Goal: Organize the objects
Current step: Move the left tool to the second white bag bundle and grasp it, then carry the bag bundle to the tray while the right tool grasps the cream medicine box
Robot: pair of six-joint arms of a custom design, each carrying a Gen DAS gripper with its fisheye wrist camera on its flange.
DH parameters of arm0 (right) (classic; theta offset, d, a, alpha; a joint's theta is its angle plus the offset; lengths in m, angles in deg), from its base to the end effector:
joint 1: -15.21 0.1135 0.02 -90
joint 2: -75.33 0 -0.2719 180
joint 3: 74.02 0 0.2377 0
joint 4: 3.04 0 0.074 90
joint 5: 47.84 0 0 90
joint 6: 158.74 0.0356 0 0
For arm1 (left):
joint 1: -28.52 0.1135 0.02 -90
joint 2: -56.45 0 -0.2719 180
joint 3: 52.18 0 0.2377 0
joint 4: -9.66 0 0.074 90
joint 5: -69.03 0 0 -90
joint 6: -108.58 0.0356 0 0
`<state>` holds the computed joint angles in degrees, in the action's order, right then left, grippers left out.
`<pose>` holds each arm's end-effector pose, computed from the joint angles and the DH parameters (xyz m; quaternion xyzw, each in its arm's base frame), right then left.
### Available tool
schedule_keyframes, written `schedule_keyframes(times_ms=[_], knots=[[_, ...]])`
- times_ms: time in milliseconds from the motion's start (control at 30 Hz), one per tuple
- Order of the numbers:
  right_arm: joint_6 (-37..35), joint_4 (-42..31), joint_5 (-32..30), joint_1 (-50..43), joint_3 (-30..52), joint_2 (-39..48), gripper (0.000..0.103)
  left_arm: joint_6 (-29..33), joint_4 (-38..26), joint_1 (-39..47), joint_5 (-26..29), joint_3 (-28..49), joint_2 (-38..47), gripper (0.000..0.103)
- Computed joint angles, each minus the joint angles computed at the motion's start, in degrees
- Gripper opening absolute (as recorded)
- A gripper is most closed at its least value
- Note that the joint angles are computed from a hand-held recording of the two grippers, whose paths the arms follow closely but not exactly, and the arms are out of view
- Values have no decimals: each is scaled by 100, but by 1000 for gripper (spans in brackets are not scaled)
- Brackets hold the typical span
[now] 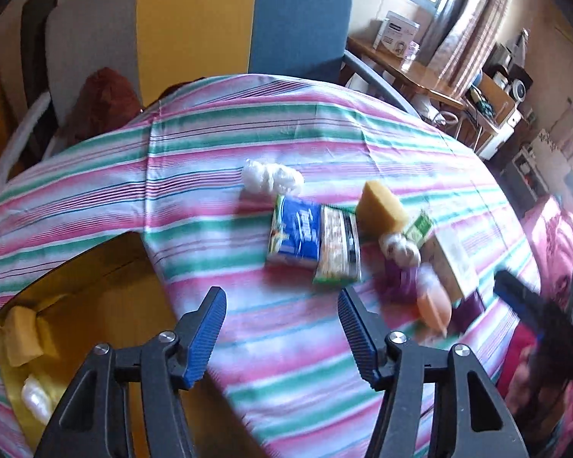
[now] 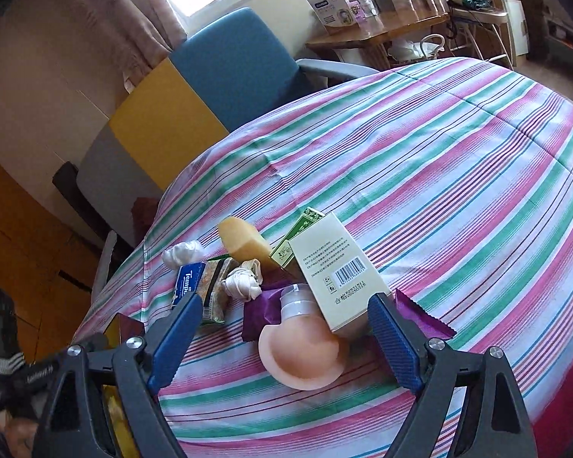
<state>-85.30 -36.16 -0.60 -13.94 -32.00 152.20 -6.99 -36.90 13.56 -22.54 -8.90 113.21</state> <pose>0.1785 -0.0719 0.1496 0.0310 0.9162 0.2606 0.3029 0.1518 -0.0395 0.1906 -0.0928 0.9615 -0.0771 0.2470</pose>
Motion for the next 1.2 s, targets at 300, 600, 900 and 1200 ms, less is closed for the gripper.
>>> schedule_keyframes(times_ms=[300, 600, 900, 1200], knots=[[-189, -225, -97, 88, 122, 306, 90, 296, 1551, 915, 585, 1242, 3167, 83], [-190, -266, -165, 156, 210, 522, 90, 199, 1977, 992, 476, 2313, 4910, 80], [-122, -123, -75, 215, 173, 442, 90, 337, 2314, 984, 602, 1841, 4803, 48], [53, 110, 39, 103, 137, 397, 90, 576, 1872, 1149, 612, 636, 2234, 46]])
